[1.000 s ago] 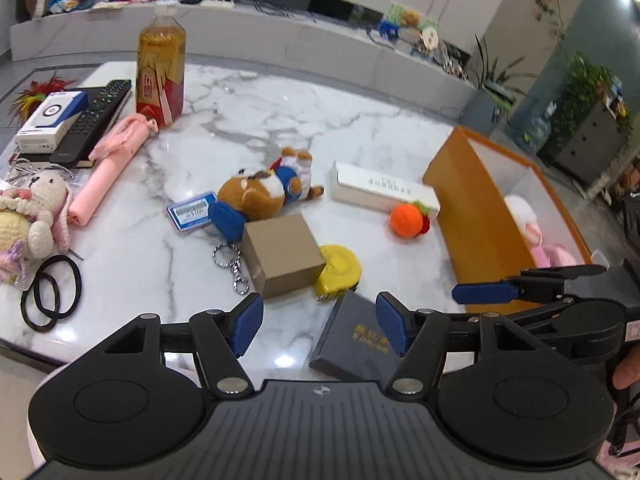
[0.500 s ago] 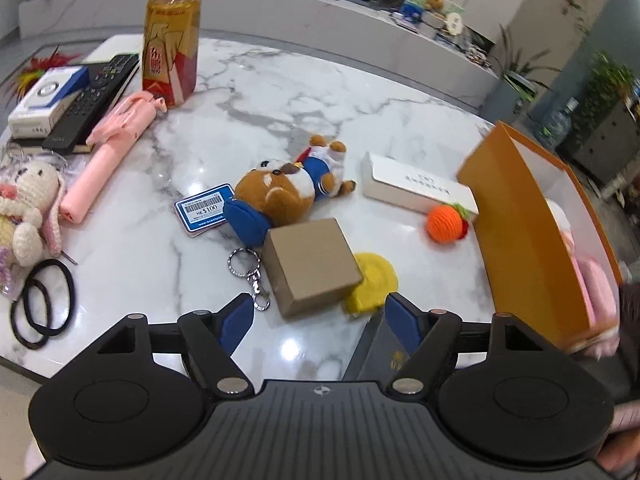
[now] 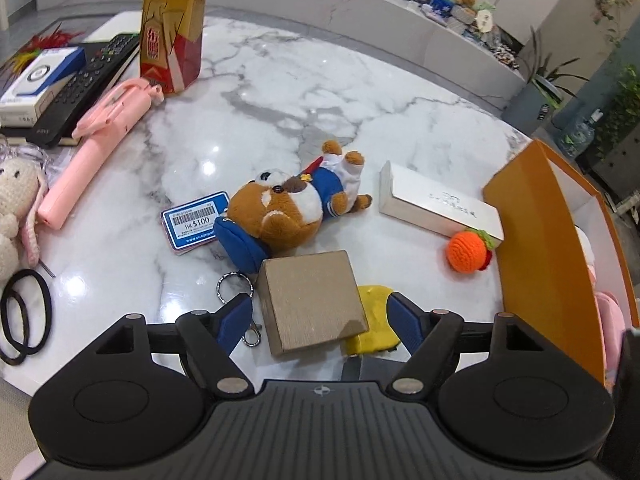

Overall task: Organize objects
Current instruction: 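Move both tools back to the table toward the dark gift box, then grasp the beige cube box with left while right grasps the dark gift box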

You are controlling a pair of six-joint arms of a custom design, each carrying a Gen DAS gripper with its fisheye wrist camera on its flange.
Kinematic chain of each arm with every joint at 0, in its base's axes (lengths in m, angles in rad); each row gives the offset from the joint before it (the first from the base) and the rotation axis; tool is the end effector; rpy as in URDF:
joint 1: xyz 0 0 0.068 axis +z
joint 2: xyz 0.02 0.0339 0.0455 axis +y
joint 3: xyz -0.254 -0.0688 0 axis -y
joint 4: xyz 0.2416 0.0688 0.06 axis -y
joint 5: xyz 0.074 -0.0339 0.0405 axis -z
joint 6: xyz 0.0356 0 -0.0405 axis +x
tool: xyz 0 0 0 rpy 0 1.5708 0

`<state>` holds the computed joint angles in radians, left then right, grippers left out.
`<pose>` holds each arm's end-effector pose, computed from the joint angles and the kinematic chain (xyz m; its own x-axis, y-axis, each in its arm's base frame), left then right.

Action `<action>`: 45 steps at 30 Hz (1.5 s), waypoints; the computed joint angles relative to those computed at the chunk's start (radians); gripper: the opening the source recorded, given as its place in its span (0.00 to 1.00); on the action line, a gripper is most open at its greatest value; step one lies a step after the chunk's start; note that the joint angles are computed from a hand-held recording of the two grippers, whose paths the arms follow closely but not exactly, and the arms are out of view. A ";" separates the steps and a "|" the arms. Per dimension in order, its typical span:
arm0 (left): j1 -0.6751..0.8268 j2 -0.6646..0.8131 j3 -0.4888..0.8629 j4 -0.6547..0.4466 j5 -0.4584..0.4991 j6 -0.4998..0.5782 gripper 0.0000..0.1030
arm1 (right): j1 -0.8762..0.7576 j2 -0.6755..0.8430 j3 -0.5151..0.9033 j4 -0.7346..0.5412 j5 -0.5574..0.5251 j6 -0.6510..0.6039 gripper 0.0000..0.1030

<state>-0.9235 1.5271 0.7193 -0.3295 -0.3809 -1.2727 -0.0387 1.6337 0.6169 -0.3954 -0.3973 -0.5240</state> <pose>0.1699 -0.2028 0.1370 -0.7786 -0.4416 -0.4459 -0.3333 0.8930 -0.3024 0.2313 0.0048 0.0876 -0.8416 -0.4291 -0.3279 -0.5157 0.8189 0.2518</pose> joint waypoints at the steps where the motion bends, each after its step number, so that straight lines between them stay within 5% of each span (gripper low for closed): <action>1: 0.010 0.010 0.002 0.008 0.009 -0.004 0.85 | -0.004 -0.004 0.001 -0.001 0.006 -0.022 0.83; 10: 0.053 0.141 0.074 0.014 0.065 0.010 0.85 | -0.118 0.000 0.067 -0.042 0.071 -0.213 0.84; 19: 0.044 0.150 0.066 0.003 0.082 0.029 0.73 | -0.135 -0.078 -0.019 0.021 0.112 -0.250 0.82; 30: -0.016 0.117 0.049 -0.037 0.098 0.018 0.73 | -0.239 -0.203 -0.062 -0.052 0.028 -0.406 0.82; 37: -0.068 0.100 0.035 -0.035 0.105 -0.005 0.73 | -0.216 -0.403 -0.340 0.222 -0.004 -0.712 0.82; 45: -0.128 0.093 0.022 -0.027 0.087 -0.033 0.73 | -0.212 -0.267 -0.363 0.381 0.009 -0.904 0.83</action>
